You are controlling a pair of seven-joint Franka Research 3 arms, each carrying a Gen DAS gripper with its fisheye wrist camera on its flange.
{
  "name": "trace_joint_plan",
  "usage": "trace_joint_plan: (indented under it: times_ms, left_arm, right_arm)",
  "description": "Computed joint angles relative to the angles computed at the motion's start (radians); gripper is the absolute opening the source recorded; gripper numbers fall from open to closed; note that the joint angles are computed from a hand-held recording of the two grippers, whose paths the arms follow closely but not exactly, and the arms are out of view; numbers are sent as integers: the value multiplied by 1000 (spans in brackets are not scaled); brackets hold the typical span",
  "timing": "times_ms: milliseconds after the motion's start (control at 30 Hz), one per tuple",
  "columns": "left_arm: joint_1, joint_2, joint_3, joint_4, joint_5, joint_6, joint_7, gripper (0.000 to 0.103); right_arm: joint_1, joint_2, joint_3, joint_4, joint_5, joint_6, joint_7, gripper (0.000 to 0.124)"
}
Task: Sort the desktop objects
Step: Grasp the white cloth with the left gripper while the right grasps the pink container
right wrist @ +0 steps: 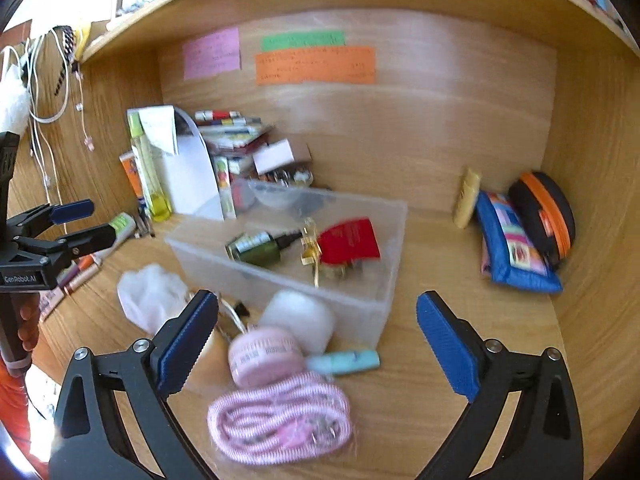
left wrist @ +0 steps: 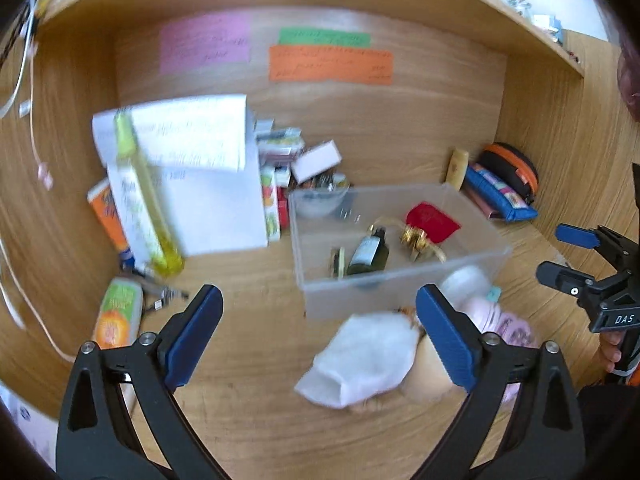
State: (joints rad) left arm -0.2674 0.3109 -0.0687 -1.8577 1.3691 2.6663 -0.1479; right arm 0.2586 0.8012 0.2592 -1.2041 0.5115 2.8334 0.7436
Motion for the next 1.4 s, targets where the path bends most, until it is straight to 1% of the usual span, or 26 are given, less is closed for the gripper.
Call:
trace_joint_plan:
  times_ms: [100, 200, 267, 333, 400, 600, 633, 733, 767, 867, 933, 1033, 1133, 1200, 1267, 1400]
  left_arm:
    - [12, 10, 0, -21, -28, 32, -6, 98]
    - [20, 32, 1, -31, -63, 74, 16, 98]
    - [13, 50, 3, -30, -84, 80, 41, 98]
    - [6, 68, 6, -23, -111, 80, 73, 98]
    - [4, 91, 7, -11, -150, 97, 108, 98]
    - [-10, 144, 26, 29, -259, 134, 224, 98]
    - [-9, 152, 26, 37, -284, 138, 251, 98]
    - [-17, 181, 31, 69, -354, 131, 332, 98]
    - [-30, 191, 39, 84, -367, 108, 349, 98]
    - [-47, 211, 55, 113, -400, 87, 376, 98]
    - [-47, 216, 63, 114, -420, 107, 378, 98]
    - [-58, 219, 84, 117, -428, 117, 361, 98]
    - [-57, 228, 87, 127, -449, 122, 363, 98]
    - [-59, 234, 95, 134, -454, 128, 360, 98]
    - [-66, 240, 107, 142, -452, 126, 349, 98]
    - [-48, 252, 109, 143, -473, 177, 341, 98]
  right_arm:
    - [5, -13, -18, -47, -7, 13, 18, 99]
    - [6, -19, -20, -95, -10, 73, 20, 99]
    - [15, -19, -33, -117, -26, 100, 37, 99]
    - [18, -17, -41, -131, -42, 99, 57, 97]
    - [13, -15, -35, -135, -54, 76, 65, 97]
    - [-9, -9, -1, -148, -56, 66, 34, 96]
    - [-10, -6, 1, -144, -57, 65, 28, 93]
    - [-9, 14, 1, -111, -59, 28, 22, 84]
    - [-5, 23, -6, -91, -63, 8, 27, 83]
    - [1, 51, -14, -36, -64, -66, 40, 82]
    - [10, 67, -19, -3, -66, -102, 43, 82]
    - [24, 81, -28, 24, -73, -120, 33, 81]
    - [45, 101, -43, 62, -92, -142, 31, 81]
    - [57, 120, -54, 95, -107, -161, 35, 78]
    - [72, 143, -69, 138, -127, -191, 48, 70]
    - [77, 159, -69, 166, -139, -204, 38, 69]
